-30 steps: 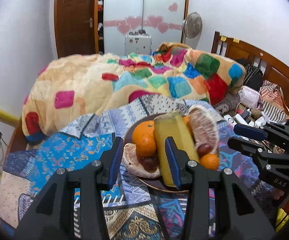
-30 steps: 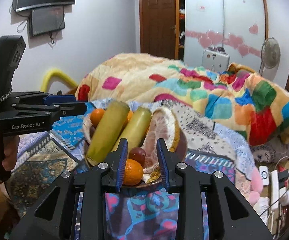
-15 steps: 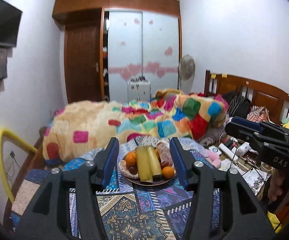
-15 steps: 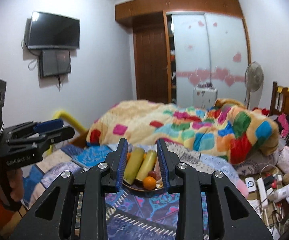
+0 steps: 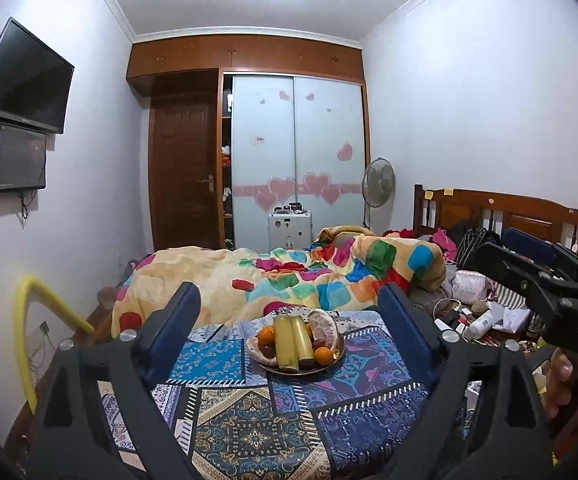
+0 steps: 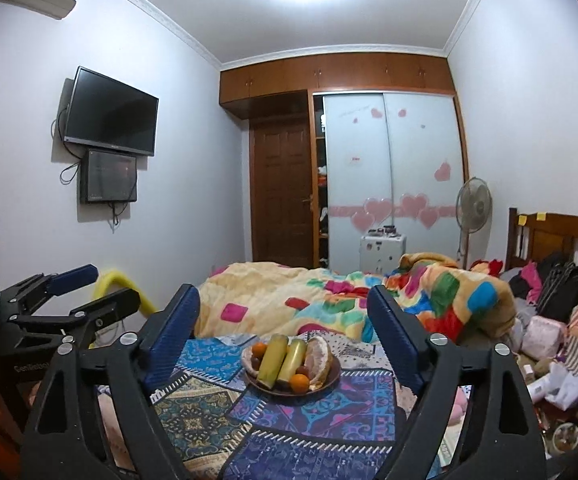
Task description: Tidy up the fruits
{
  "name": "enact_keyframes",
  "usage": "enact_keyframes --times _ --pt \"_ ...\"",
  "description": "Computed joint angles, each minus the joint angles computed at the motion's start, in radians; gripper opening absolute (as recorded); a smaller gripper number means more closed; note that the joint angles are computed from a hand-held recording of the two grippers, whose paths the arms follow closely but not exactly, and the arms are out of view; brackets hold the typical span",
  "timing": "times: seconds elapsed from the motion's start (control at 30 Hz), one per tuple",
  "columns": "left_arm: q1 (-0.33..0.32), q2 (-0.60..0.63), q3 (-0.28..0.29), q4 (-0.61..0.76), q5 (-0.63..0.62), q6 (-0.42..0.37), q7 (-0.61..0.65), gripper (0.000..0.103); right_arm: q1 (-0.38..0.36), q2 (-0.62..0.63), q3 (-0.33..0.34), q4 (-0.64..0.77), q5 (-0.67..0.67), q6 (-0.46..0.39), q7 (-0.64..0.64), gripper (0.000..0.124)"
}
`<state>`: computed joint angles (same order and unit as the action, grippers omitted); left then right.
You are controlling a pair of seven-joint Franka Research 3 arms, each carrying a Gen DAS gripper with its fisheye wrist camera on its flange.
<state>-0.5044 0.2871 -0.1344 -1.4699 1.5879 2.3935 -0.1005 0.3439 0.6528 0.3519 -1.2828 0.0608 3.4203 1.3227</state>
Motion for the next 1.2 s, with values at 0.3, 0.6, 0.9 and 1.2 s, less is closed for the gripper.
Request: enact_keyframes --times 0.3,0.6,0.9,1.2 --pt "-0.004 -0.044 -0.025 -0.065 0.045 -0.055 -0.069 0.103 0.069 -0.067 -0.103 -0.11 0.074 0.085 0.012 0.103" --pt "0.003 -0.044 -0.034 -0.069 0.05 -0.062 -0.081 0.103 0.075 -0.078 -0.115 -0.13 0.068 0.09 0.028 0.103" --pt "0.01 -0.047 -0.036 -0.078 0.048 -0.059 -0.091 0.103 0.09 -0.079 -0.129 -0.131 0.083 0.084 0.021 0.103" --pt "0.004 -0.03 -0.028 -0.058 0.037 -0.057 -0.075 0.103 0.092 -0.072 -0.129 -0.118 0.094 0.064 0.019 0.103"
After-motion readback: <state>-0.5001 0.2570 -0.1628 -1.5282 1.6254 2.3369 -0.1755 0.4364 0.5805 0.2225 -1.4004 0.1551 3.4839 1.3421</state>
